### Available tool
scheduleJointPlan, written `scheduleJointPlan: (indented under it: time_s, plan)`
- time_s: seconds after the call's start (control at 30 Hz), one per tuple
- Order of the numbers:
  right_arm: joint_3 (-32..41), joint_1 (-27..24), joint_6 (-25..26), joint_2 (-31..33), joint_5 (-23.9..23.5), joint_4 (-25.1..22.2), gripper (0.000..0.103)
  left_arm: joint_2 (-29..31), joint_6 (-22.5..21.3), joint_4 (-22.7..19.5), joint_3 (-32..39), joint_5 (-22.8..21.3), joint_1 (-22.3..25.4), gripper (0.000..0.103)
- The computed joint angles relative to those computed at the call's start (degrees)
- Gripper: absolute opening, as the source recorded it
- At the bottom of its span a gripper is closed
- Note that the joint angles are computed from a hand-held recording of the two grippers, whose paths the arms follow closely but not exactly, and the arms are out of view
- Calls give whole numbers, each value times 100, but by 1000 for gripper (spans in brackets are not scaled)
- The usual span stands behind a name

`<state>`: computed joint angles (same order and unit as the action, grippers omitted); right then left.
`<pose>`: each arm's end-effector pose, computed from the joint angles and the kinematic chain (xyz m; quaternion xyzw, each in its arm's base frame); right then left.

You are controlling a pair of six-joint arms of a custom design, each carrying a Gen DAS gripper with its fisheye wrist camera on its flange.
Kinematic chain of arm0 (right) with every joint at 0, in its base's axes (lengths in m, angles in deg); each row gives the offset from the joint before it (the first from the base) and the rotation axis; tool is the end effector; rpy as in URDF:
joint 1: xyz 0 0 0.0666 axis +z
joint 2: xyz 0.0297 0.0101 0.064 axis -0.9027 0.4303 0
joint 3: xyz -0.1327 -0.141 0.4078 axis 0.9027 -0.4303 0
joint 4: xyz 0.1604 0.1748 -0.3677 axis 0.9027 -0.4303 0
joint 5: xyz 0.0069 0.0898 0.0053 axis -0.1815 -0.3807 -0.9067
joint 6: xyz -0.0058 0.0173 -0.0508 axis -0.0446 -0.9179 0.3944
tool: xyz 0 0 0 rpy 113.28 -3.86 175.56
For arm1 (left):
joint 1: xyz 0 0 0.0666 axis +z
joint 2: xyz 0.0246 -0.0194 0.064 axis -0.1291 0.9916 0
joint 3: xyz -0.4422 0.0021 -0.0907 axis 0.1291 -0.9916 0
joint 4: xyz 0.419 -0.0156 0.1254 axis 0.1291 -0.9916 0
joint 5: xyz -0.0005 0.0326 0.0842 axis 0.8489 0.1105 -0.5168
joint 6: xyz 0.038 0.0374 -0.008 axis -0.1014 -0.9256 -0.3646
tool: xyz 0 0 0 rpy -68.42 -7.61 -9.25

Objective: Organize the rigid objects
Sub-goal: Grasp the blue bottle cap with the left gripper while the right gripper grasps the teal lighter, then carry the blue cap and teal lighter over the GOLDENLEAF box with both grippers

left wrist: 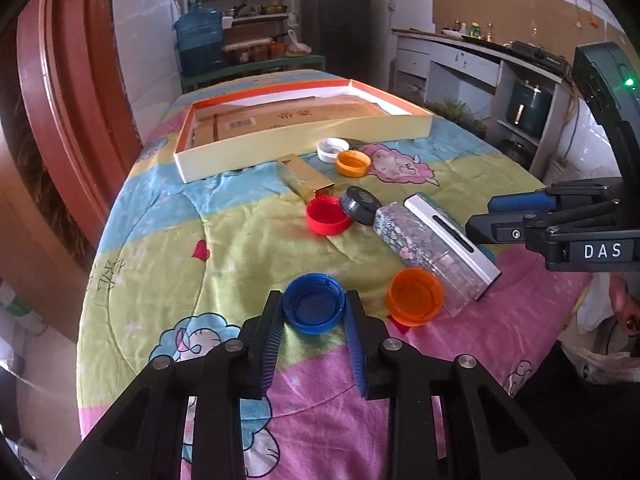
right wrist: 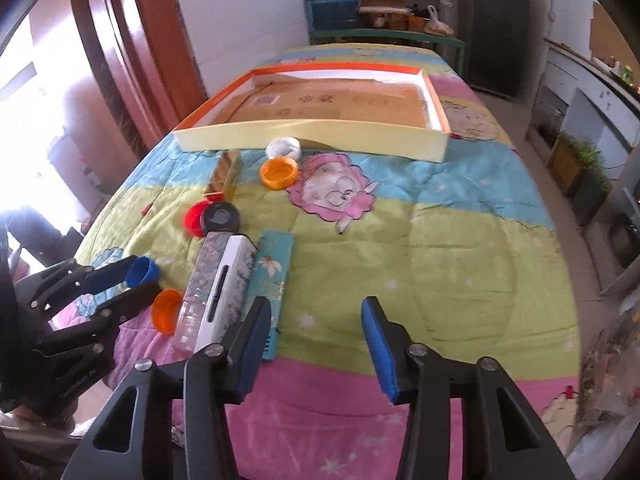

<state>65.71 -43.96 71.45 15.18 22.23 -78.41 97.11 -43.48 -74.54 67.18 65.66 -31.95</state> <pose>0.4169 0.1549 0.4263 -0.0552 0.9462 0.0815 0.3083 0.4395 -0.2016 0.4007 0.2120 0.9012 -0.0820 0.3690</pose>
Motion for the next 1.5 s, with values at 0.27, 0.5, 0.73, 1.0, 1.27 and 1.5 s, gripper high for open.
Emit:
scheduleJointPlan:
  time_s: [0.27,0.5,0.73,1.0,1.27,1.5]
  plan:
    - [194,164,246,254,-235,-78,41,51,390,4,65,-324,28,31]
    - [256,295,317,358,50,-72,13,29,489,59,108,-284,56,31]
    - [226,60,54,213,-133,147,13,88,509,66,336,-183,78,31]
    - [540,-258,171,352,-191,402,13,497,672,13,1083,81,174,31]
    - [1091,-515,419,743,-312,675,13,1142,546,-135,2073,-363,240,31]
    - [1691,-666,601,1257,-418,677,13,1863,941,-603,3074,-740,318,31]
